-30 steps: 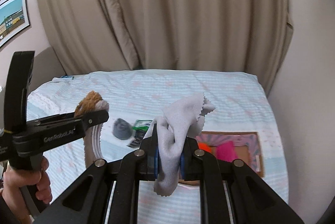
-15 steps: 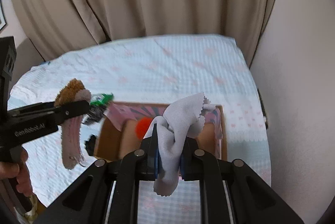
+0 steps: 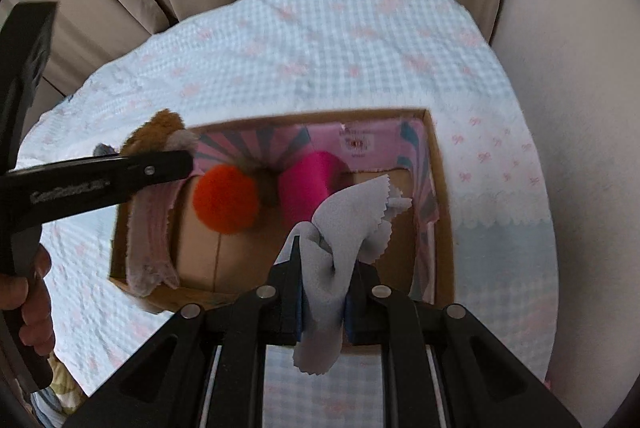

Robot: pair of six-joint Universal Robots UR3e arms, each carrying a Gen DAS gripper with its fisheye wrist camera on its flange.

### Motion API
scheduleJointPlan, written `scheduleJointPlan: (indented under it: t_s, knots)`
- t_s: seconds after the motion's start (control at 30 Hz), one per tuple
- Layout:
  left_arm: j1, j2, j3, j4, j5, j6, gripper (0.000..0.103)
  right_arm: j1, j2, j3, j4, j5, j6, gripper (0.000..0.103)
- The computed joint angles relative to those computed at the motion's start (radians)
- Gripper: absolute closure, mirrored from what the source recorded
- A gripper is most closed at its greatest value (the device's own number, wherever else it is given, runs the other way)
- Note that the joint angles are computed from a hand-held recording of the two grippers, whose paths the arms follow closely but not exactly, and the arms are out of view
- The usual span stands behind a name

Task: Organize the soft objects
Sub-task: 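Open both tools to drop the plush toy and cloth into the box, then lift both tools away from the box toward the remaining items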

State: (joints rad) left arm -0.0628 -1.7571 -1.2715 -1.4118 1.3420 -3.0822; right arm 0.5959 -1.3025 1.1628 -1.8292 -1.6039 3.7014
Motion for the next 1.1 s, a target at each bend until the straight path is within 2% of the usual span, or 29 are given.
scheduleJointPlan:
  t_s: [0.17, 0.23, 0.27, 0.3, 0.33, 0.37, 0.47, 0.7, 0.87, 1.1]
  knots:
    - [-0.027, -0.021, -0.013, 0.017, 0.028, 0.021, 0.065, 0.006, 0.009, 0.050, -0.044, 0.017, -0.006, 0.089]
    - [-0.033, -0.002, -0.030, 0.039, 0.039, 0.031, 0.060, 0.012, 0.011, 0.066, -0.062, 0.014, 0.001, 0.086]
    - [-0.034, 0.012, -0.041, 0.054, 0.043, 0.031, 0.048, 0.013, 0.011, 0.071, -0.067, 0.018, 0.002, 0.072]
    - [-0.034, 0.022, -0.047, 0.062, 0.051, 0.029, 0.022, 0.011, 0.008, 0.077, -0.071, 0.029, -0.003, 0.059]
    - [-0.034, 0.032, -0.053, 0.071, 0.065, 0.028, 0.008, 0.009, 0.011, 0.082, -0.079, 0.035, -0.011, 0.023]
    - [-0.033, 0.037, -0.058, 0.078, 0.076, 0.030, 0.000, 0.012, 0.003, 0.096, -0.093, 0.036, -0.016, 0.000]
    - [-0.013, 0.042, -0.053, 0.050, 0.081, 0.049, 0.000, 0.037, -0.020, 0.146, -0.169, -0.004, -0.022, 0.000]
    - [0.029, 0.085, -0.057, -0.015, 0.046, 0.062, 0.000, 0.050, -0.051, 0.168, -0.191, -0.020, -0.018, 0.000]
    - [0.043, 0.132, -0.032, -0.065, 0.028, 0.072, 0.000, 0.069, -0.046, 0.092, -0.123, -0.049, -0.003, 0.000]
    - [0.095, 0.209, 0.086, -0.211, -0.024, 0.106, 0.000, 0.125, -0.005, -0.150, 0.058, -0.119, 0.019, 0.000]
